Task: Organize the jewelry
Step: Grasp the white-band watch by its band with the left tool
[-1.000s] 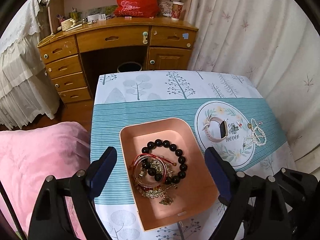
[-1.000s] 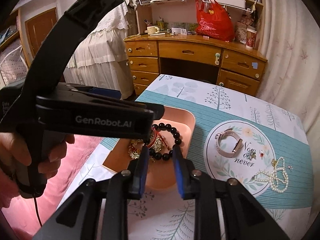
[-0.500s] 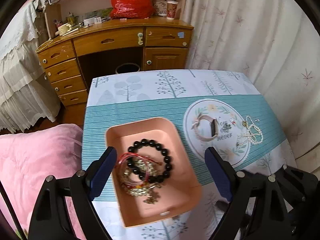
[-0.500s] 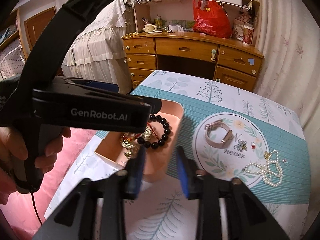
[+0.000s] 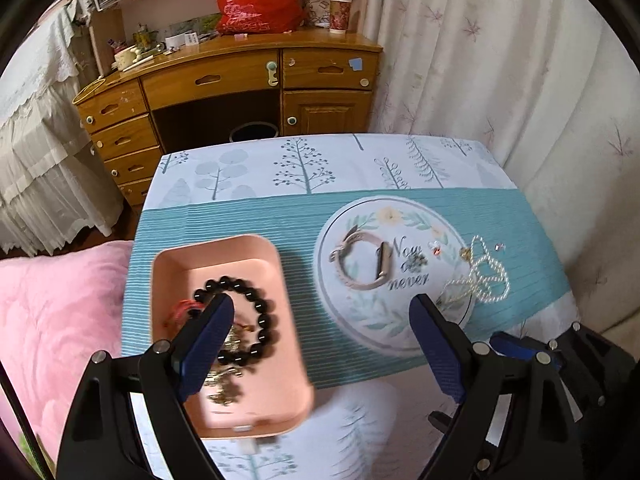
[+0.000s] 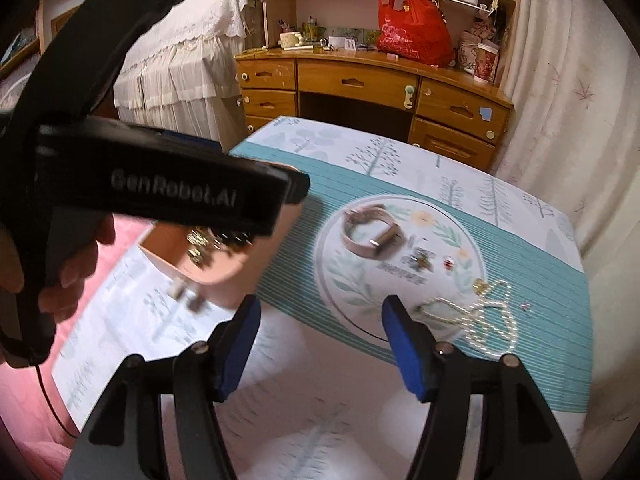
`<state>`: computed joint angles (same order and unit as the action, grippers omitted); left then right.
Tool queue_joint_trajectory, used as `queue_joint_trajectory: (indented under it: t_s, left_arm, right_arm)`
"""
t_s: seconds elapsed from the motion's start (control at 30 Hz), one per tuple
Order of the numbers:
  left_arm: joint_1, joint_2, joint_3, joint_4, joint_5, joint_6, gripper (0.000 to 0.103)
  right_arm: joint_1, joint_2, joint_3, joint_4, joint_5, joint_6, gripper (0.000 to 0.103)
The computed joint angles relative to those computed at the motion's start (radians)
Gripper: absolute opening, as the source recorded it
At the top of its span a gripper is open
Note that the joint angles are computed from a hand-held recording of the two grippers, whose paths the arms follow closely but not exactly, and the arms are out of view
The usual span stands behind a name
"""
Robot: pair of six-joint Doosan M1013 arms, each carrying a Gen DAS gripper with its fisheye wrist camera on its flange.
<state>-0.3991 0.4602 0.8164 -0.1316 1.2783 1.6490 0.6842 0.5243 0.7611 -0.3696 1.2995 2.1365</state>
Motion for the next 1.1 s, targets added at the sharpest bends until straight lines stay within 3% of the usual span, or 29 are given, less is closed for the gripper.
queue_joint_trajectory:
  t_s: [0.43,0.83,0.93,1.1]
  left_arm:
    - [-0.076,0.050,-0.035,0.052,-0.011,-0.159,0.088]
    - [-0.139,0.034,0.095,0.228,-0.210,-0.241,0.088]
    - [-0.147,0.038,0.108,0.260,-0.227,-0.241,0.086]
    - [-0.162,0.053,0.108,0.335,-0.216,-0.249,0.074]
  right_arm:
    - [-0.095,-0.100,0.175,0.104,-0.029,-0.017,0.063]
    - [-0.192,-0.182,0.373,0.179,-0.201,0.190,0.062]
    - [-0.201,-0.191,0.398,0.182,-0.232,0.187,0.050]
    - [-0.200,-0.189,0.407,0.166,-0.244,0.138,0.039]
